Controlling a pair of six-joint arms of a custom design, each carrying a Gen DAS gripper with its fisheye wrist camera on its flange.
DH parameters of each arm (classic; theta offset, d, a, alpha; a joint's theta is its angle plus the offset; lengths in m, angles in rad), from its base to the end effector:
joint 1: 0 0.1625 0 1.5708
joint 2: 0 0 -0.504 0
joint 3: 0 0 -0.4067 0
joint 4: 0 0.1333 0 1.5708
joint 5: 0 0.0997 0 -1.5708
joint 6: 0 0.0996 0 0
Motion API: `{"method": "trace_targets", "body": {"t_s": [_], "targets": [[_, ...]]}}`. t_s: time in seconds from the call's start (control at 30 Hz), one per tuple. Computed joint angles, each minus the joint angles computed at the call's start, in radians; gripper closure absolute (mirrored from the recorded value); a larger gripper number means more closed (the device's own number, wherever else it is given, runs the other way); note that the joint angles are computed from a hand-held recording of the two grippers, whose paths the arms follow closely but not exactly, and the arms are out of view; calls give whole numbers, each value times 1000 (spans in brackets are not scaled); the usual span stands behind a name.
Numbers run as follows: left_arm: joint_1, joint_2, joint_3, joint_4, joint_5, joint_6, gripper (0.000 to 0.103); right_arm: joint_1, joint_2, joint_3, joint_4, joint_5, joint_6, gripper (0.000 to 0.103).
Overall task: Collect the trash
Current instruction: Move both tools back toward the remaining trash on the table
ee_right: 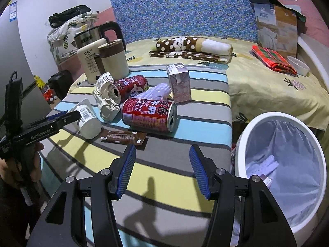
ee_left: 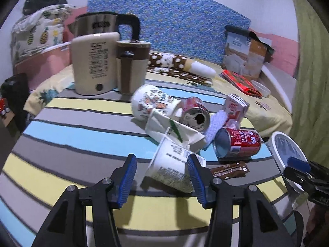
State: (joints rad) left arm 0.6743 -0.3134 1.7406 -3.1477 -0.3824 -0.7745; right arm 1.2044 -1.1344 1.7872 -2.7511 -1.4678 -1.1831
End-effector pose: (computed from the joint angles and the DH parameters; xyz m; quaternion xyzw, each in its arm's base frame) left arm -0.3604 -0.5770 -0.1065 0.0086 0.8273 -0.4556 0.3285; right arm -0.1068 -0.6789 0.3368 0.3952 -0.8795 0.2208 0.1466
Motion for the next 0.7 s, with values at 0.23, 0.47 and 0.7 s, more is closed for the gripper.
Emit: {"method": "trace_targets", "body": {"t_s": [0.23,0.47,0.7], "targets": [[9,28,-20,-143,-95,178,52,13,35,-39,20,-14,17,46],[-7,45,-5,-205,-167,215,52,24,69,-90,77,-24,28,46],[-1,44,-24,-118,-177,158,92,30,85,-127,173,-23,19,46]]}}
